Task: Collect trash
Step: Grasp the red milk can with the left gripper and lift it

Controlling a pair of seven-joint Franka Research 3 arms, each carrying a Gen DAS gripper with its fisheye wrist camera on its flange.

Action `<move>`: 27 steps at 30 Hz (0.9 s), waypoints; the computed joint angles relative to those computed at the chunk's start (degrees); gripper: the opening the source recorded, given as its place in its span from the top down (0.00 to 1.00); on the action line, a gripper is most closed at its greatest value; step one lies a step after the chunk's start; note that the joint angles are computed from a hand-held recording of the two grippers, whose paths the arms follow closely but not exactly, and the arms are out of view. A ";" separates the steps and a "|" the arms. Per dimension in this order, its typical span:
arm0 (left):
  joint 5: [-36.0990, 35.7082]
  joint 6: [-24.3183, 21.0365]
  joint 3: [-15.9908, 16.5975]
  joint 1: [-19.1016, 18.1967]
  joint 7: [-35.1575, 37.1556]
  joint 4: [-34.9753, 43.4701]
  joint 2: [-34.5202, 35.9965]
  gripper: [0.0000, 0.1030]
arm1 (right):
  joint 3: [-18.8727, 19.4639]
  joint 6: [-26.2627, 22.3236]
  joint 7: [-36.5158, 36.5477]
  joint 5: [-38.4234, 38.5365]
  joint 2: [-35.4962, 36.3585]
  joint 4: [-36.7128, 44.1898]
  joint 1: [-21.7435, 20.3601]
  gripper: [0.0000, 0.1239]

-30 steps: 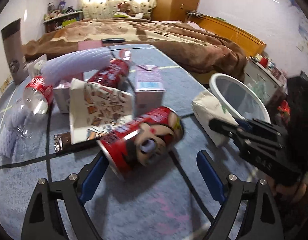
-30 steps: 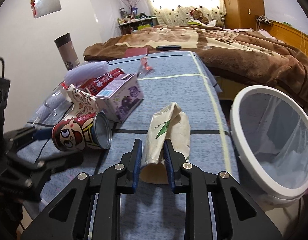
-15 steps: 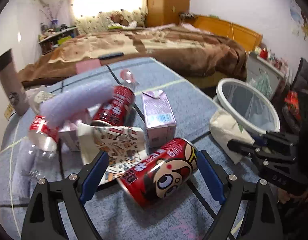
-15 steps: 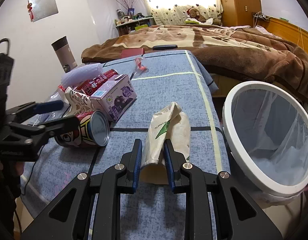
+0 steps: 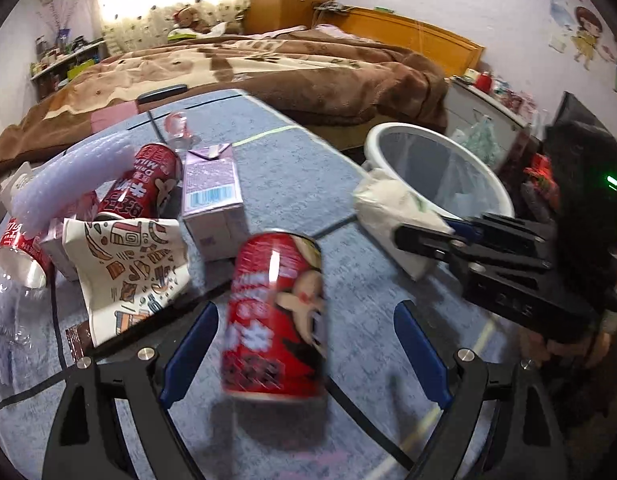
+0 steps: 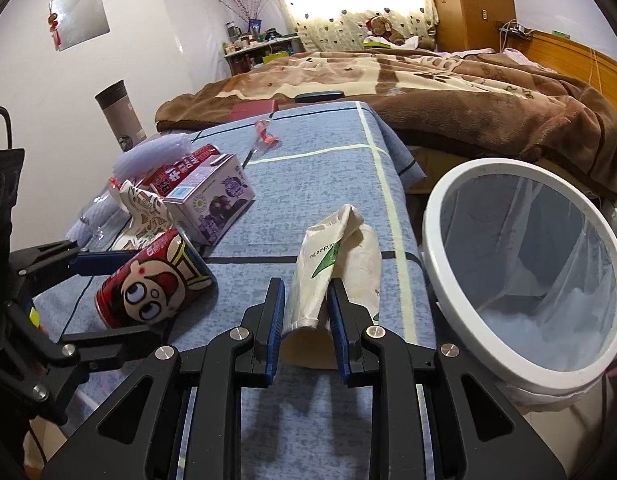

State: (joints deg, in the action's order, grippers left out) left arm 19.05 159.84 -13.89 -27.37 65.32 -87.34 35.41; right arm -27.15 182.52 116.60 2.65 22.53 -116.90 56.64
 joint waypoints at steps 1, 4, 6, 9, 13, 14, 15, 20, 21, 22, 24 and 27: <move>-0.02 -0.18 0.57 -0.43 -1.06 0.59 0.37 0.12 | 0.43 0.42 -0.31 0.05 -0.49 -0.68 -0.59 0.81; -1.37 -1.04 0.45 -0.43 -2.78 2.56 2.01 0.14 | 0.35 0.50 -0.52 0.58 -0.69 -0.92 -0.47 0.81; -1.15 -2.46 0.95 -1.06 -3.76 3.38 2.64 0.21 | -0.27 0.39 -0.82 0.44 -0.72 -1.03 0.07 0.81; -1.10 -4.15 1.12 -1.37 -5.13 3.44 2.74 0.32 | -0.02 0.95 -1.47 0.55 -0.82 -1.29 -0.20 0.81; -0.99 -2.31 1.20 -1.00 -7.21 1.73 1.93 0.46 | 1.68 1.31 -2.85 2.01 -1.04 -1.54 -1.71 0.81; -0.97 -2.34 1.36 -1.03 -7.87 1.61 1.81 0.47 | 1.86 1.29 -3.14 2.34 -1.06 -1.51 -1.84 0.81; -0.80 -2.22 1.71 -1.31 -8.95 1.38 1.61 0.47 | 1.72 1.36 -3.34 2.57 -1.09 -1.55 -1.66 0.81; 1.51 -1.60 3.52 -2.92 -13.97 1.17 1.26 0.47 | 0.67 2.48 -4.72 4.17 -1.63 -2.53 -0.59 0.81; 1.86 -1.30 3.51 -2.94 -14.52 1.10 1.16 0.47 | 0.45 2.75 -5.17 4.66 -1.87 -2.82 -0.35 0.81; 2.61 -0.77 3.91 -3.28 -15.39 0.67 0.80 0.47 | -0.06 3.07 -5.68 5.13 -2.12 -3.18 0.18 0.81; 3.71 -0.49 4.18 -3.68 -16.49 0.72 0.45 0.47 | -2.25 3.63 -6.68 6.29 -2.42 -3.91 2.42 0.81; 4.93 0.15 4.31 -3.96 -17.63 1.30 0.38 0.47 | -4.56 4.49 -8.33 8.38 -2.91 -4.80 4.68 0.81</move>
